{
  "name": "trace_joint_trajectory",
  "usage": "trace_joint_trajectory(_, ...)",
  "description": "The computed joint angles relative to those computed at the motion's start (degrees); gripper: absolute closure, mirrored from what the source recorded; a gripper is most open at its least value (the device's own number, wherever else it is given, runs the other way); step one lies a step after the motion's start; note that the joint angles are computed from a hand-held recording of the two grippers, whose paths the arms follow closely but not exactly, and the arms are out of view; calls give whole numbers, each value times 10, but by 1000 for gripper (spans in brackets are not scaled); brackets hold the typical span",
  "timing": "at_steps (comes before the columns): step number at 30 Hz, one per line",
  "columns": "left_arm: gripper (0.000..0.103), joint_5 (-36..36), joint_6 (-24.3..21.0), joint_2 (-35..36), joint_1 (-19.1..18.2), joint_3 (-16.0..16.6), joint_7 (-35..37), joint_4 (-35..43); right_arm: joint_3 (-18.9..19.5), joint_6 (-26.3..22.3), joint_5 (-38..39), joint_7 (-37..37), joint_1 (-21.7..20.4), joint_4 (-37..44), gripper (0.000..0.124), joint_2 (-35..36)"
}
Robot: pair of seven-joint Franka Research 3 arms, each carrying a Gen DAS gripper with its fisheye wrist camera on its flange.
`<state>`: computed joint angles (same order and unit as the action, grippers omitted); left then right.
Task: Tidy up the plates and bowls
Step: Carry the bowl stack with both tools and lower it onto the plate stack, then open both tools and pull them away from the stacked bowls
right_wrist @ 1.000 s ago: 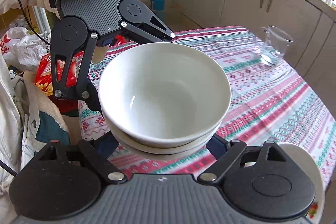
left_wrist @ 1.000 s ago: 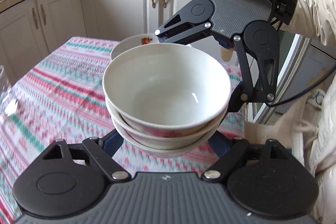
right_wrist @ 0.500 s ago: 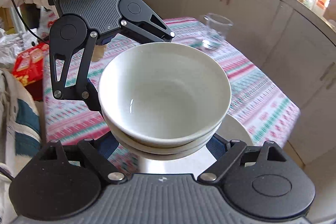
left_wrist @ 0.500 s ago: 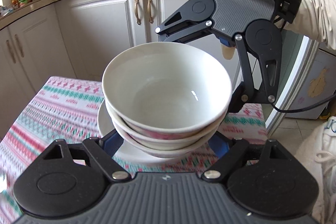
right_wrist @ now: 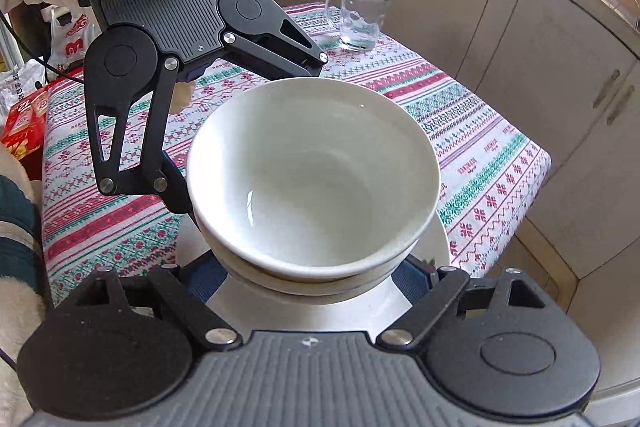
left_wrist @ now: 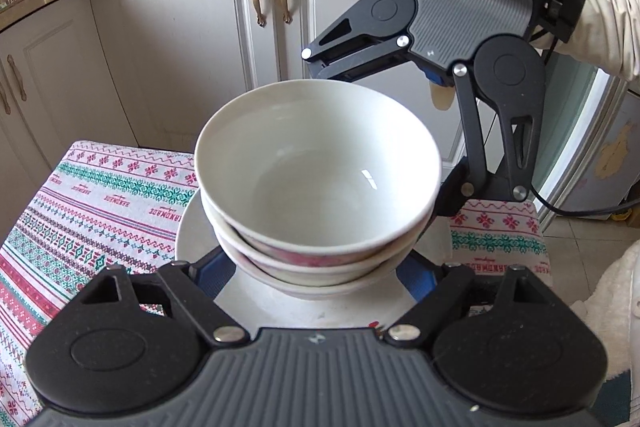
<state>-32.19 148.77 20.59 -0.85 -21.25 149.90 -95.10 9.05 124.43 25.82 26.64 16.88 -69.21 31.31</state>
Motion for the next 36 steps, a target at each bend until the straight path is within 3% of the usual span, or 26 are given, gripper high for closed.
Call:
trace_joint_trajectory(15,16,1,5,11,6,-6,2,6,0,6,4,12,-3,-2,33,7)
trace_joint_trajectory(23,15,-11,39,-2,6,-10,12,-21,0,17,8,17,-3,-16,30,-1)
trace_joint_trajectory(29,15,0,88,-32,3,-10,5,-72,0,41,11,16,-2,-58,26,-29)
trace_joint_trajectory(33,9,-68,123,-69,16,-23,28,-117,0,80,33,19,-7,-121,25,-71)
trace_joint_trajectory(36,6,-155,198,-104,12,-34,78,-164,-1,129,47,24,-5,-189,23,-116)
